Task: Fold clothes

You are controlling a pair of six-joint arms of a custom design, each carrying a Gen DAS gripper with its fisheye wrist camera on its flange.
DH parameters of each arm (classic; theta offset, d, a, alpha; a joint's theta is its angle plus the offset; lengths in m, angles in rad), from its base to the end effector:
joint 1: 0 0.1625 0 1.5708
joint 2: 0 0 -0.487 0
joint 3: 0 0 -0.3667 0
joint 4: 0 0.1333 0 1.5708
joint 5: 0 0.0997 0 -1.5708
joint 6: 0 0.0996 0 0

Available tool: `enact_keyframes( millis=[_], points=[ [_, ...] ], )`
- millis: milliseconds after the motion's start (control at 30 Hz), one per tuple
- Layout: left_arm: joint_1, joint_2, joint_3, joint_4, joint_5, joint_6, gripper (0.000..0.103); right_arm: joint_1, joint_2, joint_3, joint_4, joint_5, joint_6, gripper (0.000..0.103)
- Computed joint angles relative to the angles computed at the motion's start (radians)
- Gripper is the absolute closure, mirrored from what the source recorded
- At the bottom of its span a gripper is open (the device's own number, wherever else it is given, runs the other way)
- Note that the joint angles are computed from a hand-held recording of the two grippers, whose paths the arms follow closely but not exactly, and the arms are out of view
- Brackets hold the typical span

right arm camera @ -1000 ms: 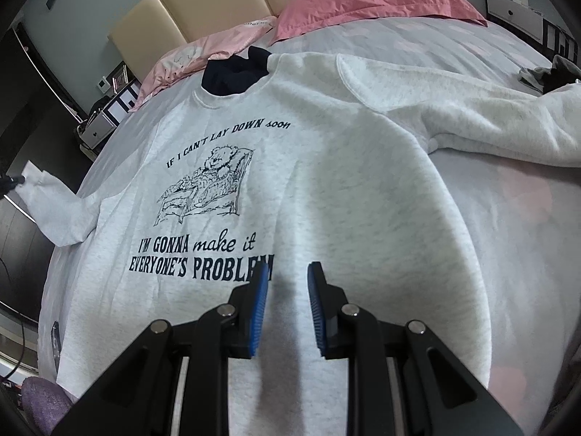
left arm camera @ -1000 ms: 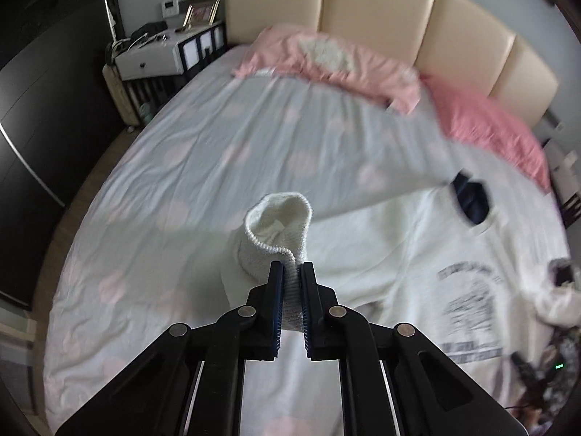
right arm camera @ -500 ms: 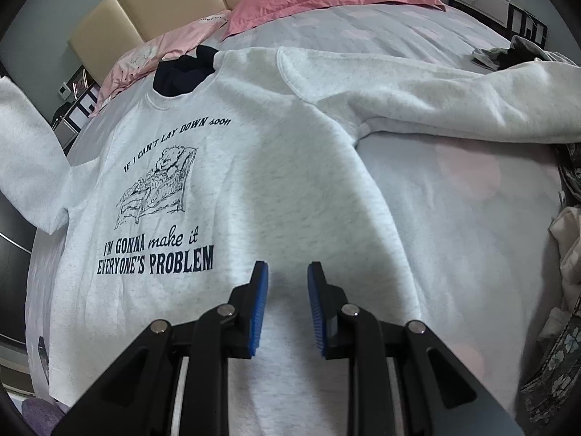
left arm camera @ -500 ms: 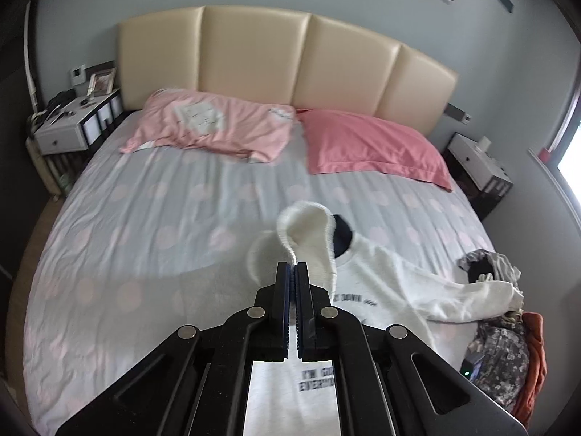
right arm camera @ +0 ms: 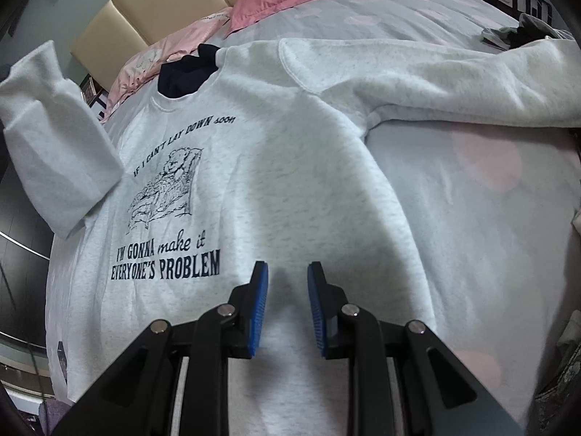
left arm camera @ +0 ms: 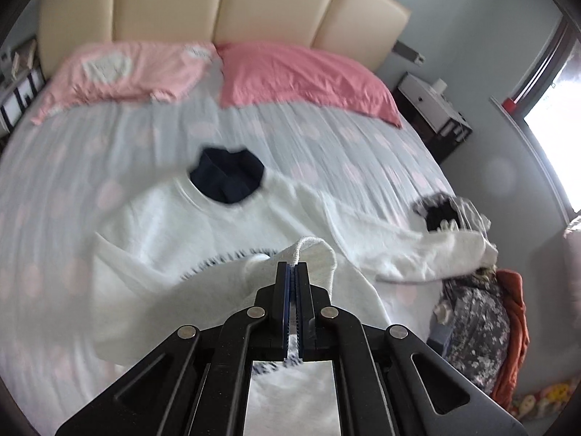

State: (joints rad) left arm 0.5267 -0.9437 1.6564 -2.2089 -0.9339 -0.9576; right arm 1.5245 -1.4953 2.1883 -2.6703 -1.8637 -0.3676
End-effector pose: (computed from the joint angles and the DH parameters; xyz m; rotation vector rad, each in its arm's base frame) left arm -0.4709 -0.4965 0.2298 0.1474 2.6510 -0.6834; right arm 0.0837 -0.4525 0.3657 0.3556 -2.7147 0.4690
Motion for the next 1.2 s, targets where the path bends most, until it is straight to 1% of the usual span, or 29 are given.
enact_keyframes(
  millis=[67,167,200,233,267,300,367,400,433,467,533,633,767,900,933,1033,1067,1100,1133,1167,1200],
  points=[
    [0.011,0.025,0.038,-0.049,-0.058,0.008,0.098,0.005,0.001,0.004,0.004,0.010,-0.015,0.081],
    [0.015,0.037,0.100,-0.111,-0.109,-0.002,0.096,0.000,0.001,0.003,0.023,0.035,-0.012,0.081],
    [0.011,0.030,0.126,-0.129,-0.110,-0.014,0.091,-0.005,0.000,0.000,0.036,0.055,-0.004,0.081],
    [0.004,0.021,0.152,-0.146,-0.107,-0.026,0.086,-0.010,-0.002,-0.003,0.049,0.077,0.005,0.081],
    [-0.002,0.012,0.177,-0.162,-0.104,-0.039,0.085,-0.015,-0.004,-0.004,0.062,0.099,0.012,0.081],
    [-0.015,0.000,0.200,-0.163,-0.087,-0.056,0.085,-0.020,-0.006,-0.005,0.073,0.123,0.017,0.081],
    [-0.050,-0.027,0.238,-0.118,-0.040,-0.111,0.084,-0.026,-0.011,-0.005,0.092,0.169,0.028,0.080],
    [-0.067,-0.042,0.256,-0.080,-0.018,-0.152,0.081,-0.029,-0.013,-0.006,0.103,0.195,0.035,0.074],
    [-0.080,-0.060,0.284,-0.053,-0.005,-0.197,0.077,-0.034,-0.015,-0.006,0.114,0.225,0.045,0.071],
    [-0.094,-0.078,0.314,-0.026,0.005,-0.244,0.076,-0.037,-0.016,-0.005,0.124,0.253,0.058,0.066],
    [-0.122,-0.115,0.370,0.033,0.020,-0.340,0.076,-0.038,-0.011,-0.007,0.146,0.290,0.087,0.064],
    [-0.159,-0.163,0.460,0.093,0.015,-0.493,0.076,-0.008,0.015,-0.002,0.154,0.266,0.114,0.064],
    [-0.202,-0.214,0.566,0.086,-0.017,-0.639,0.076,0.044,0.064,-0.003,0.136,0.200,0.150,0.064],
    [-0.232,-0.244,0.611,0.112,-0.032,-0.725,0.075,0.081,0.124,-0.017,0.103,0.123,0.189,0.064],
    [-0.234,-0.247,0.619,0.105,-0.035,-0.731,0.075,0.084,0.141,-0.021,0.090,0.112,0.206,0.064],
    [-0.231,-0.253,0.641,0.069,-0.044,-0.743,0.075,0.073,0.165,-0.026,0.067,0.124,0.243,0.063],
    [-0.227,-0.251,0.645,0.057,-0.043,-0.752,0.075,0.075,0.166,-0.024,0.057,0.122,0.246,0.066],
    [-0.223,-0.249,0.649,0.046,-0.040,-0.760,0.075,0.079,0.165,-0.020,0.042,0.117,0.239,0.074],
    [-0.219,-0.242,0.650,0.044,-0.036,-0.766,0.075,0.090,0.162,-0.019,0.033,0.109,0.234,0.079],
    [-0.214,-0.235,0.651,0.043,-0.032,-0.772,0.075,0.104,0.158,-0.022,0.031,0.098,0.231,0.088],
    [-0.210,-0.227,0.651,0.043,-0.028,-0.778,0.075,0.118,0.153,-0.026,0.029,0.086,0.228,0.092]
  ],
)
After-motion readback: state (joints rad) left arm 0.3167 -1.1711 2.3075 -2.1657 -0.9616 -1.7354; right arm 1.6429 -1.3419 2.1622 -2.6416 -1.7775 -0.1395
